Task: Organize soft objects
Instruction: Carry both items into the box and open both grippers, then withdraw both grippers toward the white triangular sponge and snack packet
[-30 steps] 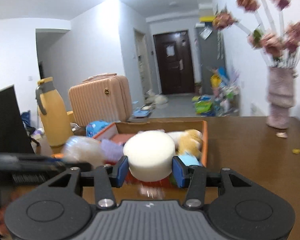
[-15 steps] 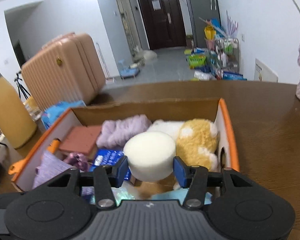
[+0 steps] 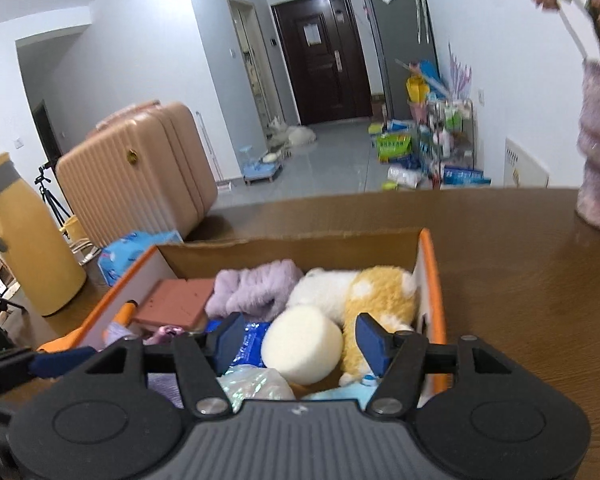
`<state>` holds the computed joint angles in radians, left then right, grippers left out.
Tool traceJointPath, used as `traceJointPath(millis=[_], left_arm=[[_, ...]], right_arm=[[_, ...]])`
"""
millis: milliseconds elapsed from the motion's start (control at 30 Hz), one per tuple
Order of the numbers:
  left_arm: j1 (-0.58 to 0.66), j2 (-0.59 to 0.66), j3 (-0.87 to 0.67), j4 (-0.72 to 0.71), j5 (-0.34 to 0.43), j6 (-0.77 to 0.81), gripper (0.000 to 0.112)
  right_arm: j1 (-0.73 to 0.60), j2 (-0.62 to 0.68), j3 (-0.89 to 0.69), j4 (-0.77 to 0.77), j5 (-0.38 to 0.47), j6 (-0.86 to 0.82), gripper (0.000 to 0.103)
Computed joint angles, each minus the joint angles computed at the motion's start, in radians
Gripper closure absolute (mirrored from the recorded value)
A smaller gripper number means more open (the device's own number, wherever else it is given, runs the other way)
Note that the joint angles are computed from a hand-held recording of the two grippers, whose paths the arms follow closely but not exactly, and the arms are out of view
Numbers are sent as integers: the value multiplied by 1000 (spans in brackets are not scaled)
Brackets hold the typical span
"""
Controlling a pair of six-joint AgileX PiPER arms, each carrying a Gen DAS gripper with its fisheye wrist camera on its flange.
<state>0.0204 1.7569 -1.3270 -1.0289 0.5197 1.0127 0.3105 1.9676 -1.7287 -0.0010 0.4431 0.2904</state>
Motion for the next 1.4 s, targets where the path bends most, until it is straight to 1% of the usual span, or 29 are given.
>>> traceJointPath(millis=[67, 200, 267, 333, 433, 467, 533, 600, 633, 733, 800, 833, 900, 1000, 1033, 1100, 1133, 1167, 1200, 1233, 1267, 1333, 1367, 1400], left_arm=[[14, -67, 61, -2, -13, 26, 27], [53, -212, 182, -41, -7, 98, 24], [62, -268, 219, -35, -9, 88, 24], [66, -316, 251, -39, -16, 93, 24], [60, -401, 334, -58, -51, 119, 23], [60, -428, 371, -79, -62, 144, 21], [48, -491, 476, -124, -114, 209, 20], [22, -548, 575, -89, -166, 189, 20], [14, -576, 622, -81, -181, 178, 20], [19, -669, 747, -101, -161, 205, 20], [6, -735, 815, -85, -180, 188, 20], [-7, -770, 846, -57, -196, 149, 20], [-11, -831, 887, 14, -190, 73, 20], [-12, -924, 934, 144, -160, -37, 20], [-9, -950, 946, 165, -147, -48, 20], [9, -985, 964, 173, -109, -42, 20], [11, -987, 968, 167, -99, -35, 20], [-2, -978, 970, 167, -107, -37, 20], [-38, -965, 972, 191, -141, -73, 20], [-88, -947, 970, 245, -189, -148, 20], [-129, -918, 967, 264, -234, -183, 20], [-183, -848, 956, 225, -297, -166, 25], [-205, -816, 949, 196, -326, -146, 31], [-230, -773, 936, 128, -358, -86, 35]], right_arm=[[2, -70, 67, -13, -21, 7, 42], [22, -234, 227, -75, -70, 54, 42], [41, -308, 300, -152, -81, 117, 42], [65, -364, 349, -242, -72, 189, 41], [106, -448, 437, -376, -68, 305, 38], [125, -478, 481, -450, -77, 380, 36], [174, -547, 590, -644, -96, 580, 33], [224, -612, 715, -835, -127, 780, 33], [250, -633, 765, -927, -127, 880, 33], [356, -680, 892, -1170, -65, 1171, 33], [428, -715, 969, -1258, -24, 1301, 33], [464, -730, 1006, -1303, -2, 1373, 33], [555, -764, 1079, -1354, 58, 1496, 32], [733, -803, 1160, -1357, 202, 1643, 30], [782, -820, 1187, -1354, 228, 1694, 30], [852, -842, 1222, -1348, 264, 1745, 30], [884, -847, 1228, -1334, 293, 1746, 30], [897, -847, 1230, -1328, 309, 1744, 30], [899, -846, 1230, -1324, 317, 1742, 30], [892, -845, 1229, -1323, 316, 1744, 30], [886, -843, 1229, -1326, 316, 1749, 30], [852, -838, 1227, -1342, 292, 1752, 30], [831, -837, 1227, -1351, 273, 1752, 30], [810, -835, 1228, -1360, 252, 1753, 30]])
